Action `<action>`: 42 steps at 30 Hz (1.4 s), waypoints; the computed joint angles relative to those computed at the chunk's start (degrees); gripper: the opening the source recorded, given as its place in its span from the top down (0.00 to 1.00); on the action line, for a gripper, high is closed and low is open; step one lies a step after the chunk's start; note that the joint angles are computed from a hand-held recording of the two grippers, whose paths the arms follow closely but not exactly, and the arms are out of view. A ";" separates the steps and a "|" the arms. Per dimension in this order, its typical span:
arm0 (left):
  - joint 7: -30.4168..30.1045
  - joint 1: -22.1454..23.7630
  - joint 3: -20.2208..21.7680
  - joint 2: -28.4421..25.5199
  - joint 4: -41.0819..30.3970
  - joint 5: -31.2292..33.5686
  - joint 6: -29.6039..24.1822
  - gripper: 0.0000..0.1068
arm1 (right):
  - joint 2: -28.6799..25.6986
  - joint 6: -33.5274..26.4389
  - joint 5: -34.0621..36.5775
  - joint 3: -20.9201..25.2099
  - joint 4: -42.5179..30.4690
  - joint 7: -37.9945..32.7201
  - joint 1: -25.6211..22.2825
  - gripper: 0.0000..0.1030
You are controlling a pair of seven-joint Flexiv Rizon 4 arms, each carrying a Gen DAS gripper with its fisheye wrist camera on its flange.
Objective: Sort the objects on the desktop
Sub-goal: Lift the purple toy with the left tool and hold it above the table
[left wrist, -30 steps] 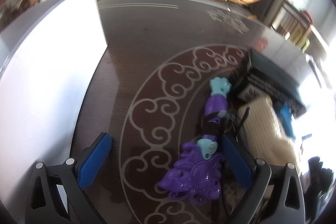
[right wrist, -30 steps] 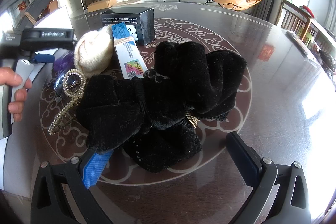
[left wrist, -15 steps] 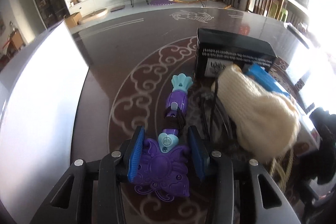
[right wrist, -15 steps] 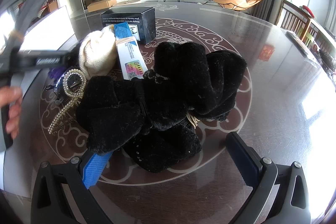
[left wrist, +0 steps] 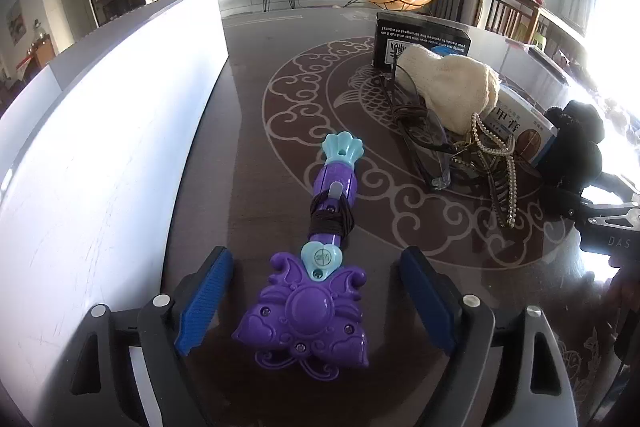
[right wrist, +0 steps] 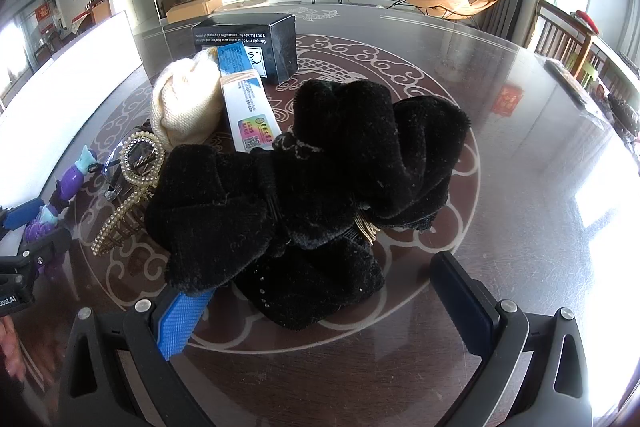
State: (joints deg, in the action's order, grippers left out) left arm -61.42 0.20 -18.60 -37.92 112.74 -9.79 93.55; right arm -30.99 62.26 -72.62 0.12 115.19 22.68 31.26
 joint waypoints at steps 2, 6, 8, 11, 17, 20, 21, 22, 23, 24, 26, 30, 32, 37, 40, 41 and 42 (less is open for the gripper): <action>0.08 0.28 -0.36 0.34 0.73 0.16 0.20 0.16 | -0.01 -0.01 -0.02 0.01 0.01 0.02 0.00 0.00; 1.81 2.49 -2.92 0.82 1.95 0.93 -0.82 0.04 | -0.01 -0.02 -0.03 0.02 0.01 0.04 0.00 0.00; 2.76 2.82 -3.33 1.20 2.59 0.98 -1.25 0.04 | -0.02 -0.02 -0.03 0.03 0.00 0.02 -0.01 0.00; 3.25 3.59 -4.10 1.33 3.46 0.78 -0.48 0.04 | -0.01 -0.02 -0.03 0.03 0.01 0.03 -0.01 0.00; 3.47 3.74 -4.25 1.41 3.73 0.60 -0.33 0.04 | -0.01 -0.03 -0.04 0.03 0.02 0.05 0.00 0.00; 3.53 3.80 -4.29 1.46 3.80 0.57 -0.32 0.04 | -0.02 -0.03 -0.05 0.03 0.01 0.05 0.00 0.00; 3.56 3.83 -4.31 1.43 3.80 0.56 -0.29 0.04 | -0.02 -0.03 -0.05 0.03 0.01 0.05 0.00 0.00; 3.61 3.88 -4.35 1.46 3.81 0.56 -0.33 0.04 | -0.01 -0.03 -0.05 0.04 0.03 0.07 0.00 0.00; 3.65 3.92 -4.39 1.45 3.81 0.55 -0.34 0.04 | -0.02 -0.03 -0.05 0.04 0.01 0.05 0.00 0.00; 3.67 3.93 -4.40 1.43 3.82 0.54 -0.30 0.04 | -0.02 -0.03 -0.05 0.04 0.01 0.05 0.00 0.00; 3.70 3.93 -4.40 1.45 3.82 0.51 -0.34 0.04 | -0.02 -0.03 -0.05 0.04 0.01 0.05 0.00 0.00; 3.78 4.02 -4.48 1.44 3.85 0.50 -0.33 0.04 | -0.01 -0.04 -0.05 0.05 0.03 0.07 0.01 0.00; 3.82 4.05 -4.50 1.41 3.86 0.48 -0.30 0.04 | -0.01 -0.04 -0.05 0.05 0.03 0.07 0.01 0.00; 3.87 4.10 -4.54 1.49 3.90 0.44 -0.36 0.04 | -0.01 -0.04 -0.06 0.05 0.04 0.09 0.02 0.00; 3.91 4.13 -4.57 1.49 3.92 0.44 -0.34 0.04 | -0.01 -0.04 -0.06 0.05 0.04 0.09 0.01 0.00; 3.91 4.13 -4.57 1.49 3.92 0.43 -0.34 0.04 | -0.02 -0.04 -0.06 0.05 0.02 0.08 0.01 0.00; 3.92 4.11 -4.54 1.48 3.94 0.45 -0.28 0.04 | -0.01 -0.04 -0.07 0.05 0.04 0.09 0.01 0.00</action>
State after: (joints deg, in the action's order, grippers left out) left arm -57.51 4.31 -23.13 -36.45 116.68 -9.35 93.26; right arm -30.99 62.23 -72.69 0.18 115.22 22.77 31.27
